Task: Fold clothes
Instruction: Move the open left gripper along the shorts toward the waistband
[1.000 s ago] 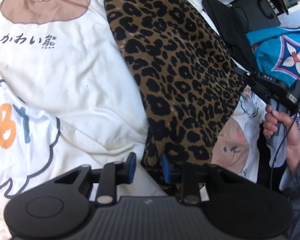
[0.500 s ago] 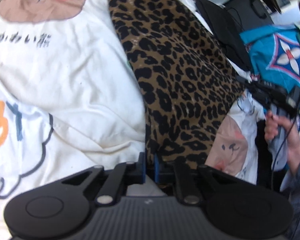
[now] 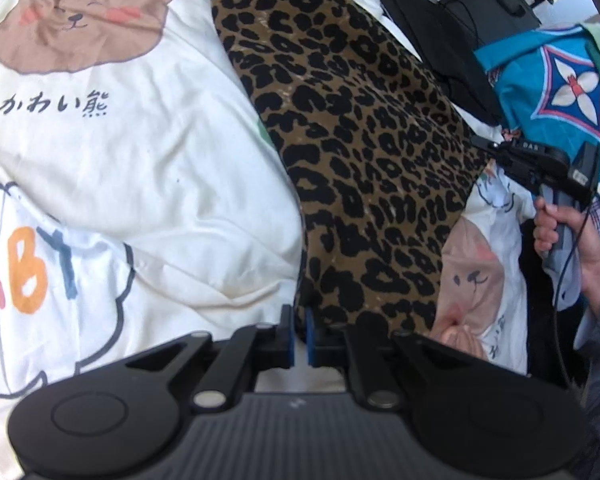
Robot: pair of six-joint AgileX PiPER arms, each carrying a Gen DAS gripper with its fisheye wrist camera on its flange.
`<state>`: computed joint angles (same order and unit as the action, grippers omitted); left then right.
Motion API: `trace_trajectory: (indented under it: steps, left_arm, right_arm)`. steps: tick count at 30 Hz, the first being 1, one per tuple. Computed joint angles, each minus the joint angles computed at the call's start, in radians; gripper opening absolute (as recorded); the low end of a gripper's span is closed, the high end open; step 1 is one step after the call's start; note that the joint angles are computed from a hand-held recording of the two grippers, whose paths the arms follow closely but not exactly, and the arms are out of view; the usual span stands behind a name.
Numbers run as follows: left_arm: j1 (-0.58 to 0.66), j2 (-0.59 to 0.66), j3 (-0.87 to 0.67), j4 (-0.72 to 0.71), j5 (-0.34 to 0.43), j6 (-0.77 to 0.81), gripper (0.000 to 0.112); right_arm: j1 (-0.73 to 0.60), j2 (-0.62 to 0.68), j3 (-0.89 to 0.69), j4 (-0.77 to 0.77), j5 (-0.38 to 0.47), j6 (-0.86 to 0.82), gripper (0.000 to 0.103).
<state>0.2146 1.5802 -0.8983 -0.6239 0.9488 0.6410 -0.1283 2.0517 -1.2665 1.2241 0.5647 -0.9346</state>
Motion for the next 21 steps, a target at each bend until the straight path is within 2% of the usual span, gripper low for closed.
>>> trace_trajectory:
  steps: [4,11,15,21]
  left_arm:
    - [-0.027,-0.021,0.003,0.012,-0.017,-0.023,0.004]
    - [0.009,0.009,-0.014,0.088,-0.005,-0.053,0.0]
    - [0.07,0.009,-0.042,0.064,0.023,-0.043,0.0]
    - [0.057,0.033,-0.14,0.122,0.025,-0.109,0.001]
  right_arm:
    - [0.008,-0.017,-0.01,-0.055,-0.004,0.035,0.001]
    - [0.008,0.002,-0.047,-0.165,0.016,0.133,0.004]
    - [-0.016,-0.041,0.007,-0.125,0.007,0.086,0.006]
    - [-0.041,-0.095,0.073,-0.093,-0.026,0.087,0.008]
